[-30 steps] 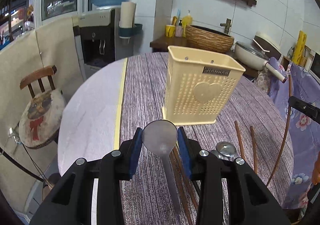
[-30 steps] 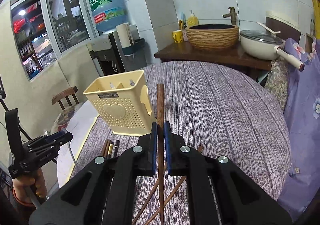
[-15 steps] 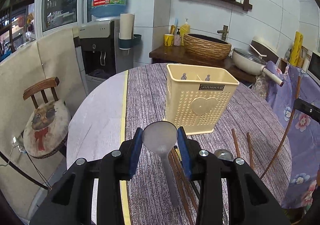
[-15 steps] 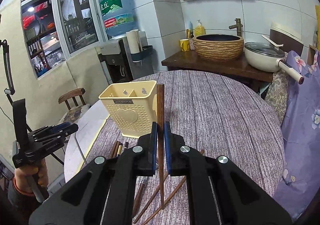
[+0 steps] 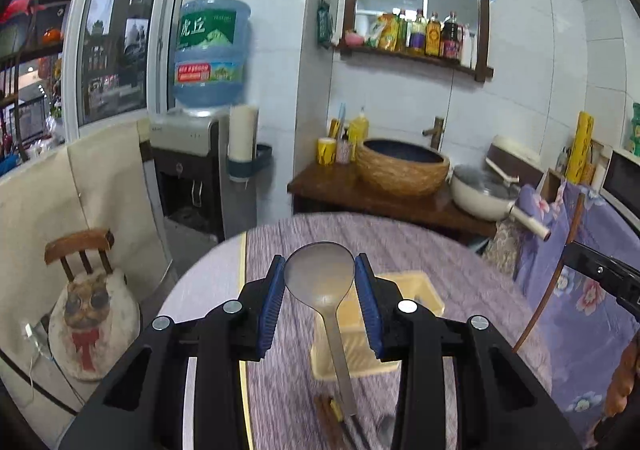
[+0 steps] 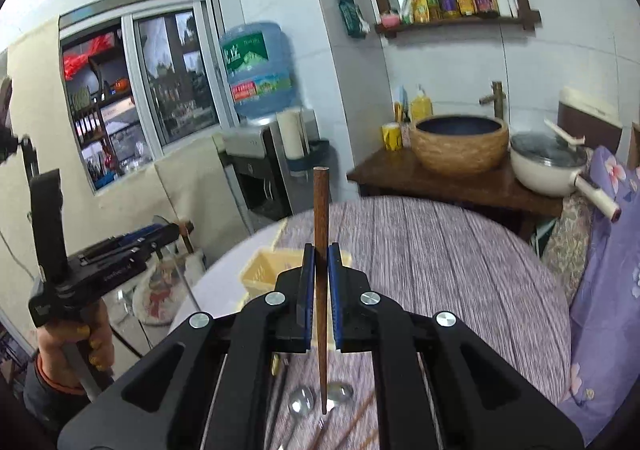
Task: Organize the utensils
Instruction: 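Lower the spoon with the left tool and chopstick with the right tool into the cream holder, then open both tools to release the spoon and chopstick into the holder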
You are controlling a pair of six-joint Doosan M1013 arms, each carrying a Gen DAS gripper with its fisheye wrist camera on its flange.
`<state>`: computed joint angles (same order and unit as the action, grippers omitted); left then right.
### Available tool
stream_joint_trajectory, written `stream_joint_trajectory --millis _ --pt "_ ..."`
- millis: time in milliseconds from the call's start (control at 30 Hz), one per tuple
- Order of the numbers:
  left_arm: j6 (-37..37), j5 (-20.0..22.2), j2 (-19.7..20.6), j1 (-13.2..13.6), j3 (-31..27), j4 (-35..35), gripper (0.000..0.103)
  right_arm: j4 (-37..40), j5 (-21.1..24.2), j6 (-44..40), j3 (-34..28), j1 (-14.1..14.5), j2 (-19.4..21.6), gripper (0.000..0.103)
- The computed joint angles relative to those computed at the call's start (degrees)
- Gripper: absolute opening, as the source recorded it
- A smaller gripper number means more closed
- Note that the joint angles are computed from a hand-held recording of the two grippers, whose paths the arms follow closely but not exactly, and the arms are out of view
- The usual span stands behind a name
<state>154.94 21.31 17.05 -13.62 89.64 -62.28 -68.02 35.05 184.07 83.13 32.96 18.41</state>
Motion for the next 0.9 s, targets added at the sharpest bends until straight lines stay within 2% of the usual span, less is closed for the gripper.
stream_joint_trajectory --millis 67,133,333,467,533,567,633,700,767,900 --pt "-2.07 0.52 0.73 -0.40 -2.29 0.34 0.036 -1.71 -0.10 1.47 -2.25 -0.48 0.48 0.008" --pt "-2.24 -0.65 1.22 -0.93 -3.89 -0.97 0.036 -4.27 0.75 2.57 -4.77 -0.77 1.25 0.008" --pt "13.23 -7.35 2.26 -2.80 -4.66 -15.92 0.036 -8.94 4.89 4.08 -10.03 -1.31 4.50 0.008" --pt "23.74 -10.56 3.59 -3.65 -4.01 -25.98 0.036 -8.95 5.99 3.11 -11.15 -1.65 6.78 0.008" --pt "27.16 -11.73 4.43 -4.07 -3.50 -28.58 0.036 -8.36 6.02 2.88 -11.21 -1.87 7.77 0.008" --pt "25.38 -11.46 4.87 -4.06 -3.48 -26.93 0.036 -7.86 5.93 2.99 -11.16 -2.02 8.27 0.008" --pt "17.35 -10.86 5.52 -3.88 -3.66 -19.65 0.036 -6.88 5.71 2.97 -11.05 -2.21 9.08 0.008" --pt "16.41 -10.28 5.99 -3.72 -3.12 -19.48 0.036 -6.49 6.21 2.42 -11.19 -2.21 10.06 0.008" --pt "11.49 -9.71 6.35 -3.75 -3.02 -13.96 0.036 -5.56 5.74 1.83 -10.80 -2.35 10.53 0.008" --pt "11.68 -9.37 6.80 -3.59 -2.16 -13.64 0.036 -4.44 5.22 2.22 -9.84 -2.51 10.99 0.008"
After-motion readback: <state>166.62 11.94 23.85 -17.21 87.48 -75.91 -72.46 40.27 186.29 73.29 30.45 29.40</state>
